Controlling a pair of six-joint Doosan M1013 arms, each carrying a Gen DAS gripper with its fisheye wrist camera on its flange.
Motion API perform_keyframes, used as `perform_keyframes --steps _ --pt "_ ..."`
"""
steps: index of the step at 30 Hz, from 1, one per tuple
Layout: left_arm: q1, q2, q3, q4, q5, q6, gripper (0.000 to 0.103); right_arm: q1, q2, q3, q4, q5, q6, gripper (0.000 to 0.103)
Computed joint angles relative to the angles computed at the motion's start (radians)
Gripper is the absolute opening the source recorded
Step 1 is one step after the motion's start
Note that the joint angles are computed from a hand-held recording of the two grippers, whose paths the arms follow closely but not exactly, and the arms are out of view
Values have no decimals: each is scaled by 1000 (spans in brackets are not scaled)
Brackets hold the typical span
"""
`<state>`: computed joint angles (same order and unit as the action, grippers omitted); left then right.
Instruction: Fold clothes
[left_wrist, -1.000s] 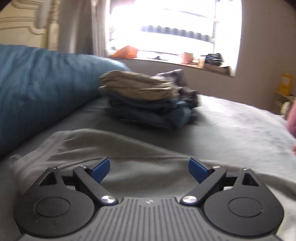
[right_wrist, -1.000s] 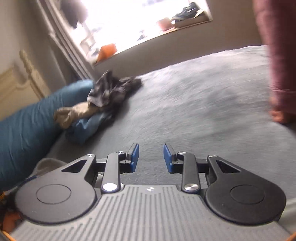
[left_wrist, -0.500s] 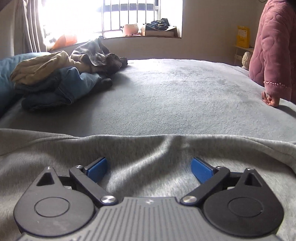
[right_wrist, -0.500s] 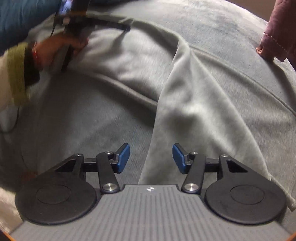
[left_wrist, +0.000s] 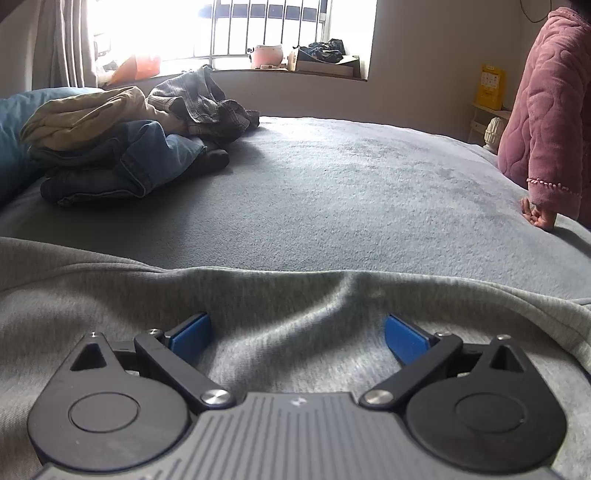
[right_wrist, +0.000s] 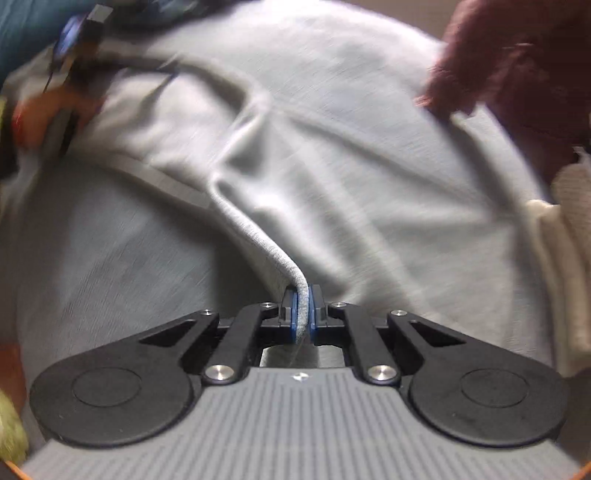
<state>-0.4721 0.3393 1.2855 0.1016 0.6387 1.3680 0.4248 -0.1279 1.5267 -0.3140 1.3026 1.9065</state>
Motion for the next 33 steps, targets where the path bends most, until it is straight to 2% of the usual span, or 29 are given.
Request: perform_keyframes --steps 4,7,12,20,23,27,29,33 --pt "0 1 -1 -1 1 6 101 -116 16 -61 -20 -5 -27 4" --pt "0 2 -4 -1 6 9 102 -211 50 -92 21 0 -96 4" --pt "-1 4 -9 -5 14 18 102 -301 130 -137 49 31 -195 4" --pt "1 6 -11 -22 16 41 103 -356 248 -197 31 61 -385 5" --pt "1 5 -9 -21 13 41 103 -379 279 -195 -1 70 -366 11" --pt "0 4 -6 -14 10 37 103 -393 277 -156 -106 18 -280 16" --pt "-1 3 -4 -11 7 35 103 -398 259 -130 -181 -21 -167 20" --pt "-3 1 0 -2 0 29 103 -403 182 -63 -225 -114 49 22"
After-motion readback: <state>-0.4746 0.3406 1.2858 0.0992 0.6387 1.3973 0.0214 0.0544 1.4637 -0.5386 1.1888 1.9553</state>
